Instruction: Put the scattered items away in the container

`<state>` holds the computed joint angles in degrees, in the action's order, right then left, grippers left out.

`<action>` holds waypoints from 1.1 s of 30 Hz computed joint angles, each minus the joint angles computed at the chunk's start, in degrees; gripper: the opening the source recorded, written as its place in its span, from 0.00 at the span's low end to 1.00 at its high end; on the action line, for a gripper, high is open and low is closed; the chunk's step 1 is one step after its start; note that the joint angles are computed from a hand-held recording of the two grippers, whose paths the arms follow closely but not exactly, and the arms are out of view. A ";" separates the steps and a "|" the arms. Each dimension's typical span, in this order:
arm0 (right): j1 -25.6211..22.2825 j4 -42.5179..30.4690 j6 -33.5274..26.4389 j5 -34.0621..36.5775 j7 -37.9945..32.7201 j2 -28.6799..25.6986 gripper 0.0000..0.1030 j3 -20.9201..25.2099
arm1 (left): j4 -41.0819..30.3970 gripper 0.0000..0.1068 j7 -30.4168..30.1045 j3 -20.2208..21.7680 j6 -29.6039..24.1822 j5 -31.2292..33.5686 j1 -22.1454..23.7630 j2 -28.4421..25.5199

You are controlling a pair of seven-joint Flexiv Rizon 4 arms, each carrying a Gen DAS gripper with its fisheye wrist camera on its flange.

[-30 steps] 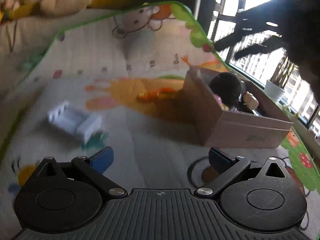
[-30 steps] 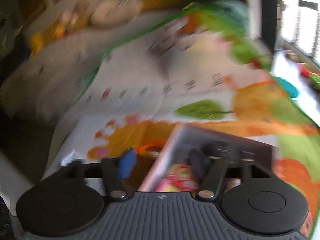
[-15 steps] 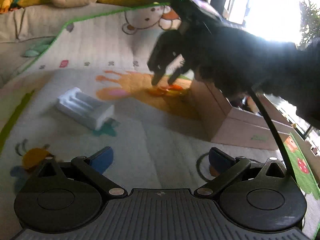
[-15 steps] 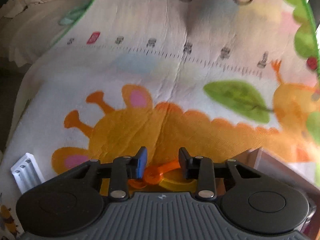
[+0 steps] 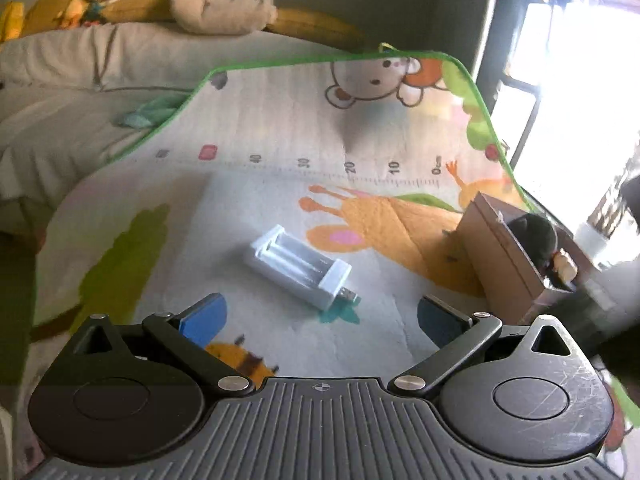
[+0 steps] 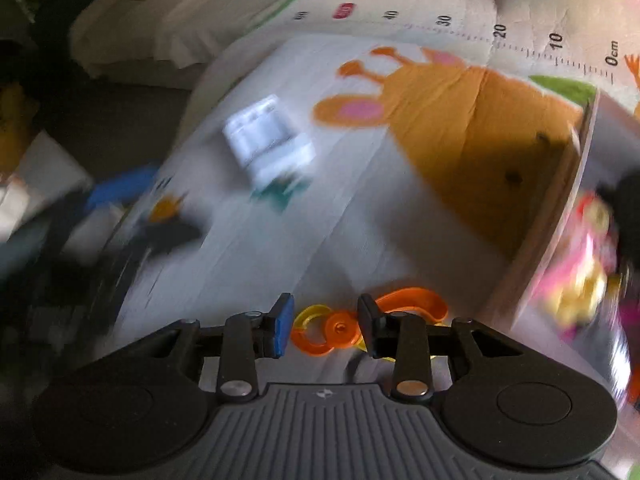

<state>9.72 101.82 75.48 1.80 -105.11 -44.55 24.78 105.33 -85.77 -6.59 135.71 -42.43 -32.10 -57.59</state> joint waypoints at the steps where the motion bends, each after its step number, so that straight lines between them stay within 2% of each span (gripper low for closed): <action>1: -0.54 3.19 2.85 0.44 -1.26 1.15 0.35 0.44 | -1.02 0.96 2.52 0.98 -1.61 -0.46 -0.57 -0.15; 5: -3.89 12.50 11.10 1.39 -2.38 4.31 0.38 2.91 | -7.35 0.96 14.36 5.90 -9.79 -4.62 -3.43 -2.23; 7: -5.54 16.28 15.03 1.45 -1.87 5.14 0.40 3.82 | -11.99 0.96 21.80 10.60 -14.32 -12.61 -7.51 -4.55; 9: -5.88 20.01 19.56 1.49 -0.87 6.03 0.41 3.38 | -15.57 0.96 27.55 13.31 -17.56 -16.83 -9.38 -6.62; 12: -5.14 24.26 25.04 1.91 1.59 7.30 0.50 1.59 | -19.27 0.96 32.82 16.61 -21.60 -19.57 -11.17 -9.19; 14: -4.60 26.25 28.00 2.50 3.73 7.74 0.61 0.42 | -19.34 0.96 30.73 15.07 -20.73 -16.50 -9.40 -9.22; 17: -3.06 28.78 32.95 3.51 6.39 8.08 0.66 -2.10 | -19.97 0.96 28.35 15.52 -21.40 -17.51 -9.93 -9.52; 20: 0.59 31.26 39.23 5.28 7.93 8.16 0.72 -6.30 | -19.90 0.90 26.84 15.89 -20.95 -16.77 -10.97 -9.67; 22: 4.18 32.82 43.80 7.13 8.17 7.61 0.76 -9.84 | -19.50 0.90 26.28 16.24 -21.19 -17.73 -12.13 -9.35; 24: 7.42 34.53 47.64 8.50 8.09 7.00 0.77 -12.94 | -17.58 0.90 24.66 13.93 -19.65 -15.39 -11.61 -8.02; 27: 8.29 37.15 52.74 7.09 8.81 5.66 0.81 -14.38 | -13.75 0.90 22.54 9.70 -16.62 -10.10 -10.84 -5.67; 29: 9.43 38.55 56.95 6.72 9.16 4.10 0.86 -15.59 | -11.99 0.90 22.20 8.54 -15.55 -9.13 -12.08 -4.76; 33: 12.12 39.93 64.70 6.74 10.15 0.10 0.89 -18.30 | -10.79 0.90 23.00 7.97 -13.87 -13.08 -16.92 -4.43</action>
